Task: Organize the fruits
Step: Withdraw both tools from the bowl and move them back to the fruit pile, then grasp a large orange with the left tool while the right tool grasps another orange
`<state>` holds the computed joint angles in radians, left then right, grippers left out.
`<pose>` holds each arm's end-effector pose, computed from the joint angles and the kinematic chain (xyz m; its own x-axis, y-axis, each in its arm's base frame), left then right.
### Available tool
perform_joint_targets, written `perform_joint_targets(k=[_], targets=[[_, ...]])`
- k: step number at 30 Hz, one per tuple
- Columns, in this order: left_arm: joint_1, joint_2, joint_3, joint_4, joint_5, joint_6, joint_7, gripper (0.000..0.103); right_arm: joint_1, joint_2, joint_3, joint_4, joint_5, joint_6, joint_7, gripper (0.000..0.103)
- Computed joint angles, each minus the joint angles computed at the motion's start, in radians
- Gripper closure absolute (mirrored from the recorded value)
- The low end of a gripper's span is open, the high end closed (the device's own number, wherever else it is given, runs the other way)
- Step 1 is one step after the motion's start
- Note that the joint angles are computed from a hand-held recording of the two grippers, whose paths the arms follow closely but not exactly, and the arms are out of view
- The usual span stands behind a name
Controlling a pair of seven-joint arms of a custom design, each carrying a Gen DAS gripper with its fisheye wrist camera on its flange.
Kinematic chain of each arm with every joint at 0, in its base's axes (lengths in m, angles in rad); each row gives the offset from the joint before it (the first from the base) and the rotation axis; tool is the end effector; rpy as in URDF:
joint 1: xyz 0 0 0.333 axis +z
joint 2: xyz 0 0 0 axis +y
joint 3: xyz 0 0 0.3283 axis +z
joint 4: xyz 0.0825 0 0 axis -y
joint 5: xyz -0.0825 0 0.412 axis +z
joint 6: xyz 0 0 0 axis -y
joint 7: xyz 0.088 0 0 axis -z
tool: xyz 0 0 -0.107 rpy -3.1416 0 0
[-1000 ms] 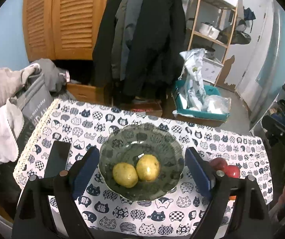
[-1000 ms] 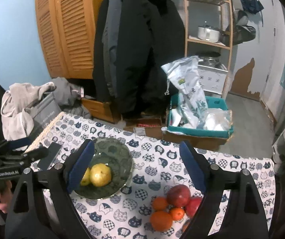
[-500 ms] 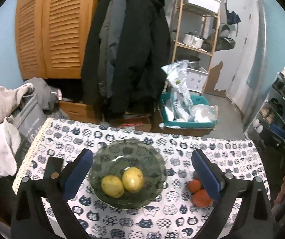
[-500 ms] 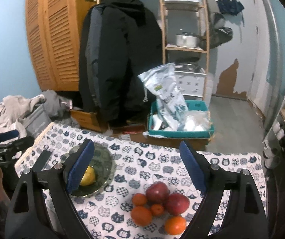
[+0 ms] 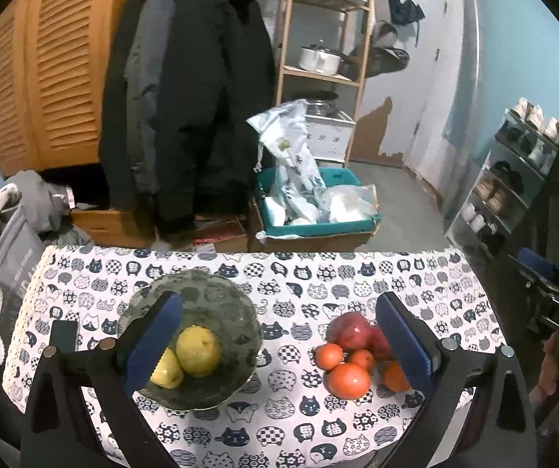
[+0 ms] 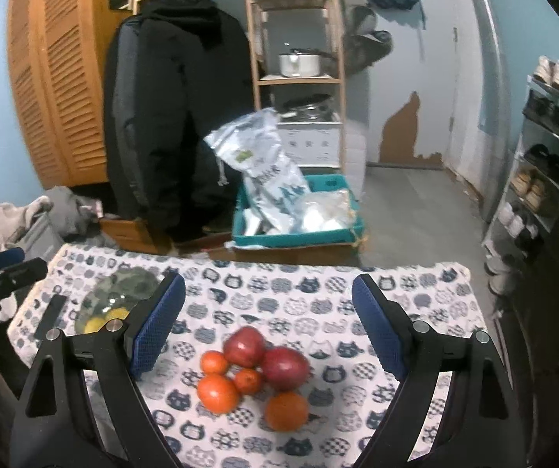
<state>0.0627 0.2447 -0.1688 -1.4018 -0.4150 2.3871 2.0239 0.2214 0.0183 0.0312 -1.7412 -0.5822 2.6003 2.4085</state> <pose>0.7101 -0.0622 0.6661 -0.3881 -0.9123 0.1308 -0.6561 0.1738 -0.7344 0.6232 0.1722 0.6544 -0.1667 -0.9819 -0.0898 -0.5656 0.1698 -0.8070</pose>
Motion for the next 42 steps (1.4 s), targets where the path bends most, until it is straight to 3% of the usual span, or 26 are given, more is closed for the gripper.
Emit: perform_joint_targets(k=[13, 30, 42], targets=[[-0.068, 0.041, -0.012, -0.008, 0.116, -0.036, -0.018, 0.003, -0.023, -0.013, 0.000, -0.070, 0.080, -0.052, -0.042, 0.017], [-0.123, 0.174, 0.007, 0.029, 0.304, -0.160, -0.181, 0.003, -0.014, 0.100, -0.015, -0.067, 0.350, -0.189, -0.233, 0.017], [-0.132, 0.214, 0.008, 0.026, 0.361, -0.226, -0.218, 0.003, -0.006, 0.208, -0.012, -0.011, 0.475, -0.309, -0.352, 0.017]])
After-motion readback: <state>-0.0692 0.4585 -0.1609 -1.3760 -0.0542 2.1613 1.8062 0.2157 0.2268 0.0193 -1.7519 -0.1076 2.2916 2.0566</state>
